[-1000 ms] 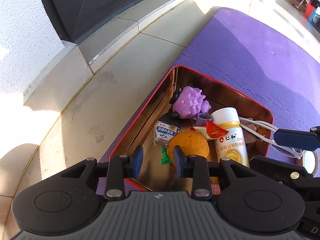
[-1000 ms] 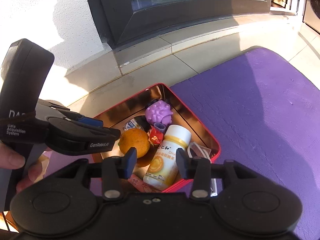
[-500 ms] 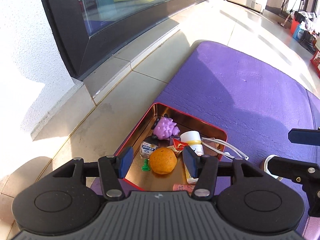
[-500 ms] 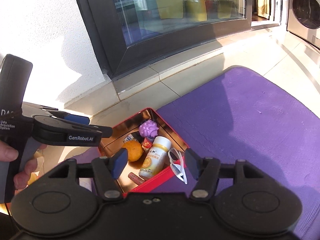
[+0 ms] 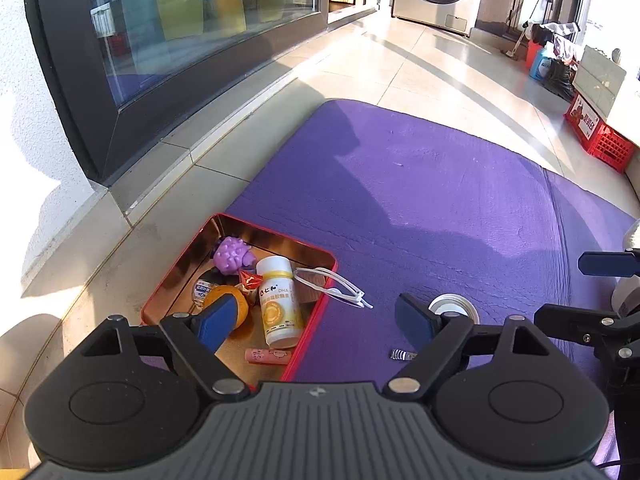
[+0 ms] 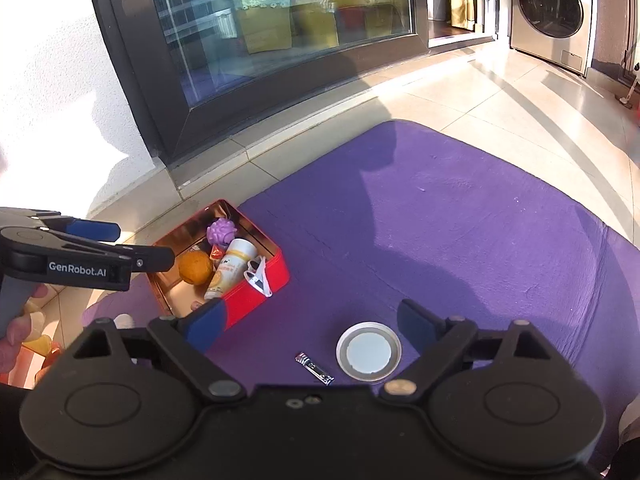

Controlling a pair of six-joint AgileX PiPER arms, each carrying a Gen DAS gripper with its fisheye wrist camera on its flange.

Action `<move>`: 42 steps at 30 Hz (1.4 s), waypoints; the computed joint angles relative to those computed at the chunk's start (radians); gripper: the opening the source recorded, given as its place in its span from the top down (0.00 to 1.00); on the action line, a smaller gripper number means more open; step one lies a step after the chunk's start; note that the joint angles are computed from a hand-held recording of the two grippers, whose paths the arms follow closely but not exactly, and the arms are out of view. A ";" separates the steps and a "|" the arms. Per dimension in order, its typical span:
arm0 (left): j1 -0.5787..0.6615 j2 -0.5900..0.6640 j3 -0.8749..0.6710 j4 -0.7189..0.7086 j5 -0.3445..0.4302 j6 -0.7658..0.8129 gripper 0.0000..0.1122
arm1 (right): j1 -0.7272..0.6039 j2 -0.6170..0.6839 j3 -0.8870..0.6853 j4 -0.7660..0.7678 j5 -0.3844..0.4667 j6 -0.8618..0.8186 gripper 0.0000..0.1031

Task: Organize rigid objects
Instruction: 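Lift both open tools away from the red tin, then grasp silver nail clipper with left tool while right tool grasps round metal lid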

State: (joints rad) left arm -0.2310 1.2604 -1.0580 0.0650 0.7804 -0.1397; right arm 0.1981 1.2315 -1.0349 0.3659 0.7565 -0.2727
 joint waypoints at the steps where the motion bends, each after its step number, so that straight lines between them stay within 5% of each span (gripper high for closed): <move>1: -0.019 -0.002 0.012 -0.001 -0.008 -0.016 0.23 | -0.026 -0.009 0.018 0.022 0.000 -0.029 0.04; 14: -0.311 0.145 0.183 0.296 -0.170 -0.532 0.23 | -0.189 0.110 0.117 0.125 -0.051 -0.236 0.00; 21: -0.348 0.298 0.224 0.354 -0.297 -0.569 0.23 | -0.175 0.260 0.103 0.163 -0.116 -0.281 0.00; 29: -0.254 0.441 0.217 0.109 -0.448 -0.320 0.23 | -0.126 0.423 0.042 0.154 -0.165 -0.267 0.00; 42: -0.333 0.529 0.189 0.500 -0.465 -0.687 0.23 | -0.065 0.563 -0.020 0.126 -0.210 -0.164 0.04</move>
